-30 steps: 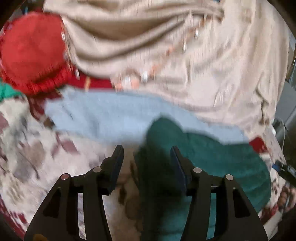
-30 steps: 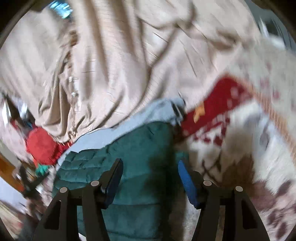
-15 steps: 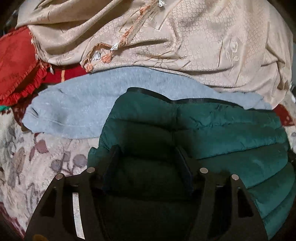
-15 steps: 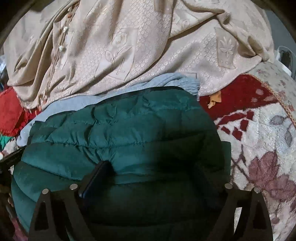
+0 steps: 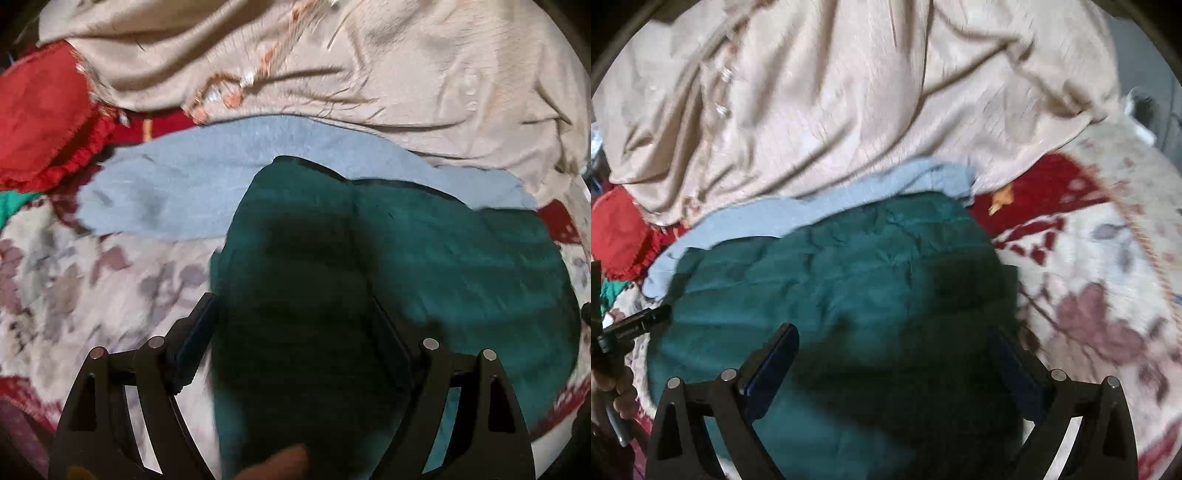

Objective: Fold large clothes

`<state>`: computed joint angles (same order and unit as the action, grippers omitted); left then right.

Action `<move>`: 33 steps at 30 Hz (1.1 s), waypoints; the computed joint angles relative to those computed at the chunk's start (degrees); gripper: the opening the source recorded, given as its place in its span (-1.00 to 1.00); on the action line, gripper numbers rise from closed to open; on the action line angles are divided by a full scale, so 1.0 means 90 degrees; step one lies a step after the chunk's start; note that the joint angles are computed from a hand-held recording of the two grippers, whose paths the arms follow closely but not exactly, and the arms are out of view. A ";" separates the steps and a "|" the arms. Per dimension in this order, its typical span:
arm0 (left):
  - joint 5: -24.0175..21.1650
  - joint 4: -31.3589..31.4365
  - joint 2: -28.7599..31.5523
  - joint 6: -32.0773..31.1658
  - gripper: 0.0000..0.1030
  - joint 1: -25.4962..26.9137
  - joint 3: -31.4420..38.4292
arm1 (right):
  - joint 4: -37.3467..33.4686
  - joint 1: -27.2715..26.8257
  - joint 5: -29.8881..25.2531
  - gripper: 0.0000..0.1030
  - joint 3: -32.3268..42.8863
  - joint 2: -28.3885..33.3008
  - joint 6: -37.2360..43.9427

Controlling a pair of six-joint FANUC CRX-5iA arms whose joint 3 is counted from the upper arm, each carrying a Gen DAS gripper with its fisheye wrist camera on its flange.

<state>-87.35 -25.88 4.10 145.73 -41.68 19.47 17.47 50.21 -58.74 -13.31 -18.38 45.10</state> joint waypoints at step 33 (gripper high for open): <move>-0.0883 -0.1922 -0.0231 0.2183 0.92 -0.3037 0.0124 | 0.3150 0.4338 -0.2583 0.97 -0.2414 -0.2544 -0.3606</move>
<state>-95.29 -43.17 2.02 165.39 -69.01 20.59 45.83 89.25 -81.99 -35.04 -41.27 12.64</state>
